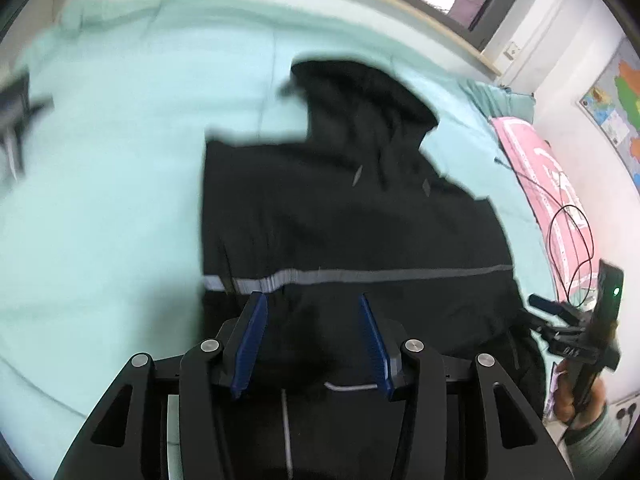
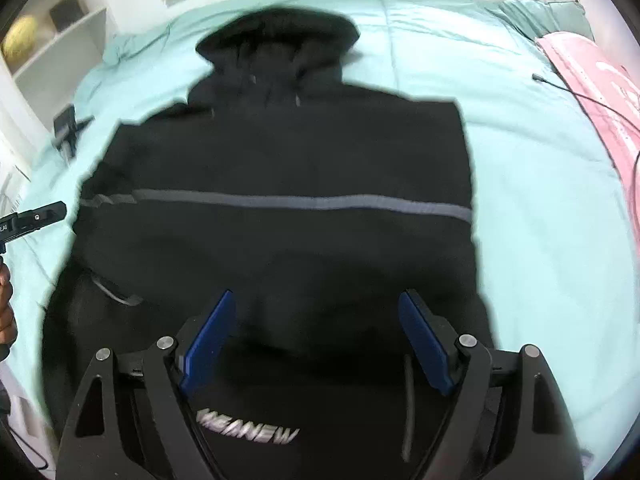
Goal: Fold large clothes
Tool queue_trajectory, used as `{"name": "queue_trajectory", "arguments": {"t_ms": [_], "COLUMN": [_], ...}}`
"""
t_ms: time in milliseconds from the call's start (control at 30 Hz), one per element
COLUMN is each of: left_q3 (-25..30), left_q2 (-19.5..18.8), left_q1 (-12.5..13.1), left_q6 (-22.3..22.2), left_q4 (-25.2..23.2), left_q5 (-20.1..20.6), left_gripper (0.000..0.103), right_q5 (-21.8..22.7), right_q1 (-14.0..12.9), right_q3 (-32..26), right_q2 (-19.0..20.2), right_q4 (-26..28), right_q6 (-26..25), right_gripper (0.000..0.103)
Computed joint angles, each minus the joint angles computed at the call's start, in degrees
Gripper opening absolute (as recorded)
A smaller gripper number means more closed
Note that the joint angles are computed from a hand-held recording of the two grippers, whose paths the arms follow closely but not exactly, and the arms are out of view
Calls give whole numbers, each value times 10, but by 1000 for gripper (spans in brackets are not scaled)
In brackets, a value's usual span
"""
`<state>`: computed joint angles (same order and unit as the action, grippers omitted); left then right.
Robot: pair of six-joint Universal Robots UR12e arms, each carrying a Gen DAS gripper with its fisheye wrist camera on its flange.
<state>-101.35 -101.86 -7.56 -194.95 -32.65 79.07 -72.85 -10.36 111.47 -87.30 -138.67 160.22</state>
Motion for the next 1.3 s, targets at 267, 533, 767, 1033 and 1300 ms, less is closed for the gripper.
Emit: {"name": "queue_trajectory", "arguments": {"t_ms": [267, 533, 767, 1033, 1300], "left_q3": [122, 272, 417, 534, 455], "left_q2": [-24, -137, -268, -372, -328], "left_q1": [6, 14, 23, 17, 38], "left_q6": [-11, -9, -9, -4, -116], "left_q4": [-22, -66, -134, -224, -93], "left_q5": [12, 13, -22, 5, 82], "left_gripper": [57, 57, 57, 57, 2], "right_q5": [-3, -28, -37, -43, -13], "right_q1": [7, 41, 57, 63, 51], "right_q3": [-138, -267, -378, -456, -467], "right_q2": [25, 129, 252, 333, 344], "right_q4": [30, 14, 70, 116, 101], "right_q6": [21, 39, 67, 90, 95], "right_gripper": [86, 87, 86, 83, 7]}}
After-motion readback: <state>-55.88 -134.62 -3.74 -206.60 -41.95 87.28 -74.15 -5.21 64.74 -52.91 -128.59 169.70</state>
